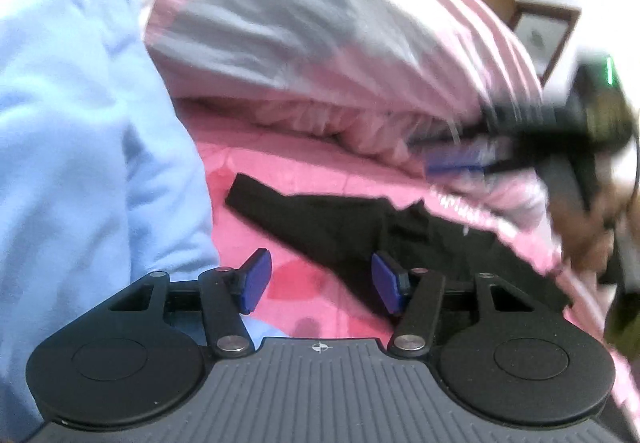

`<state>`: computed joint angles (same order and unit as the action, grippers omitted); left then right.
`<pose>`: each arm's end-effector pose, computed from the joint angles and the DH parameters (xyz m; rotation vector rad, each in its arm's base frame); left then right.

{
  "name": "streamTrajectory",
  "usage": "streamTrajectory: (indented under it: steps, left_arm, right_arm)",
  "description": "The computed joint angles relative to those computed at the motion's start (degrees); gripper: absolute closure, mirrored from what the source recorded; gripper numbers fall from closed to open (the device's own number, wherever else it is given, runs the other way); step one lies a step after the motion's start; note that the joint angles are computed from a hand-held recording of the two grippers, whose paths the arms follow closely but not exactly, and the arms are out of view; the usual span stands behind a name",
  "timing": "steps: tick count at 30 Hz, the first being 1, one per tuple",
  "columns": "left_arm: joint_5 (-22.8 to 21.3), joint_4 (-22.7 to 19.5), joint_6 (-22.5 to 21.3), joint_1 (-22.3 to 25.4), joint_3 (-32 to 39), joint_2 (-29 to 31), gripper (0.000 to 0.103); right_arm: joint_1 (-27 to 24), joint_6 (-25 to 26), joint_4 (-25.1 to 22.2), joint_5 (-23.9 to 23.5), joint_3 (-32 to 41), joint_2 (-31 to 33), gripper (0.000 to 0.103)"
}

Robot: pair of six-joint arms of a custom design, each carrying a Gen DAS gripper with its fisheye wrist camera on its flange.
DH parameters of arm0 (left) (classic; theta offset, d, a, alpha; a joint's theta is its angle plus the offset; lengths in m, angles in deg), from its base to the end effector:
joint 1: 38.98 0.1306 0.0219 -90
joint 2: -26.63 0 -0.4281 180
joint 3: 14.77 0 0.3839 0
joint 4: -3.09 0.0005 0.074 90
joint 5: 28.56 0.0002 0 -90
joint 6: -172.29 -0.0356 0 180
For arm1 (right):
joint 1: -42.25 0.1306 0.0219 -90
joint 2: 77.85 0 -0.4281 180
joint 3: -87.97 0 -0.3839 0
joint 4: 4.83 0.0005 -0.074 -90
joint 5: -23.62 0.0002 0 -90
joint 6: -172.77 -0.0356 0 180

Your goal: Fold clothes

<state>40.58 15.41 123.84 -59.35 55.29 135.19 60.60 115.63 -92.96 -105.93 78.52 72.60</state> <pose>0.5243 -0.1817 0.2499 -0.5921 1.9213 -0.3246 0.7453 0.2706 0.3795 -1.2651 2.2272 0.8487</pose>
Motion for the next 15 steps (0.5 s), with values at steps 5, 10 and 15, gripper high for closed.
streamTrajectory:
  steps: [5, 10, 15]
  left_arm:
    - [-2.3, -1.02, 0.75, -0.42, 0.34, 0.23, 0.057]
    - [-2.25, -0.23, 1.62, -0.1, -0.31, -0.15, 0.061]
    - [-2.68, 2.18, 3.35, 0.34, -1.97, -1.24, 0.063]
  right_arm:
    - [-1.75, -0.74, -5.13, 0.23, 2.18, 4.05, 0.045]
    - [-0.44, -3.76, 2.07, 1.38, -6.54, 1.94, 0.053]
    - [-1.46, -4.81, 4.26, -4.73, -11.82, -0.14, 0.094]
